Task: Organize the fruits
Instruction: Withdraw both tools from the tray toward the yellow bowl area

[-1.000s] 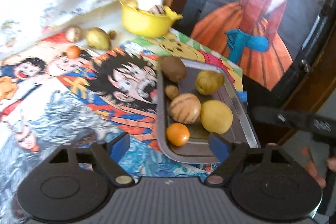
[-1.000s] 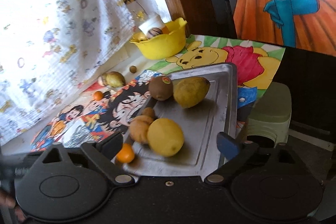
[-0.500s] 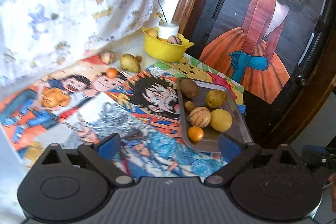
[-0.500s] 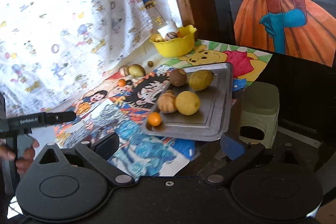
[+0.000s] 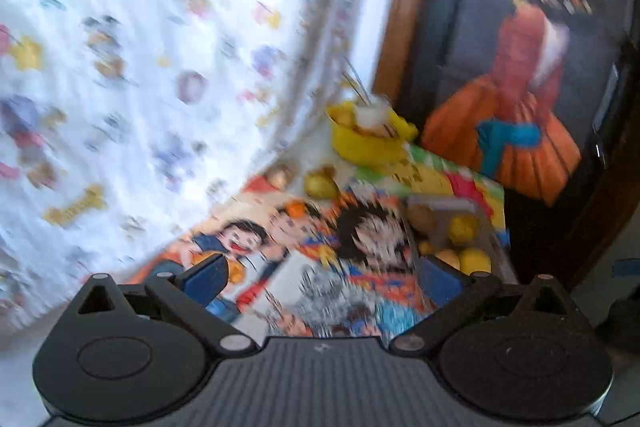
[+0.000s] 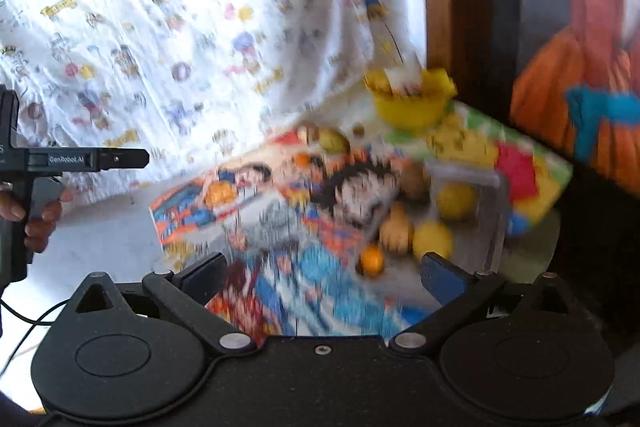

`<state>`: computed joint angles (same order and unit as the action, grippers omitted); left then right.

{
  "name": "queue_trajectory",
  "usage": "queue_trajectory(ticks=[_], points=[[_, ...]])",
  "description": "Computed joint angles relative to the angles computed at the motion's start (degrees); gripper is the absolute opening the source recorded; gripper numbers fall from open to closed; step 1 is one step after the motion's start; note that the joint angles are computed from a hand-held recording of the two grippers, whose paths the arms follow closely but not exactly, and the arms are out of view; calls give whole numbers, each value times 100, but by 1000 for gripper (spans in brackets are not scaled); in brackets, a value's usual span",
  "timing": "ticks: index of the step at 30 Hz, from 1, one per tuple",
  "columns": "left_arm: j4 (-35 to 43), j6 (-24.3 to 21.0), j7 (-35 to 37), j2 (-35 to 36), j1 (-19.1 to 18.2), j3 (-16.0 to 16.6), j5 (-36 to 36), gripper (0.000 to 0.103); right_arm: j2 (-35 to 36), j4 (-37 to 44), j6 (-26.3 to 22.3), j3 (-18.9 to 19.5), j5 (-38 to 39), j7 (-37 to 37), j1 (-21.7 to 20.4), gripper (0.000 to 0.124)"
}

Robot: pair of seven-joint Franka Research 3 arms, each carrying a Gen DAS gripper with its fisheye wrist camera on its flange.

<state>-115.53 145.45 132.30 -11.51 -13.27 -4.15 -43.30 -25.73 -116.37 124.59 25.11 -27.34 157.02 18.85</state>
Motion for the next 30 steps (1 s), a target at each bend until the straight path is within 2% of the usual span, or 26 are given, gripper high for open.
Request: queue_trajectory(ticks=[3,7,10,13,17,22,26,30], points=[[646,-141,-332,266,144,42,69,102,506,1036,70,-132,-217,-381,-152,102],[1223,341,-131,536,234,-85,71,103,1268,2425,374,-310,-837,-816,-240,103],[1507,728,151,743,234,-205,-92,103,1709,3022,603,-548,-1229,-1013,-186,103],[1640,880,553,946,244,-328,-394,103,1932,3030,1131,-1007,-1031,-1308,-108,103],[1803,662,746,1312,335,-540,-540,103,2278,2794,1821,-1546,-318,-1392,-118,103],[1938,430,818,1751,478,-838,-687,103,2606,2259,2734,-1915,374,-1909,-160,103],[1973,528,1195,2111,521,-1117,-640,103,2982,2144,3046,-2071,1127,-2480,-153,103],[2045,639,1252,2455,515,-1334,-295,103,3358,2200,3093,-2185,1884,-3035,-147,103]])
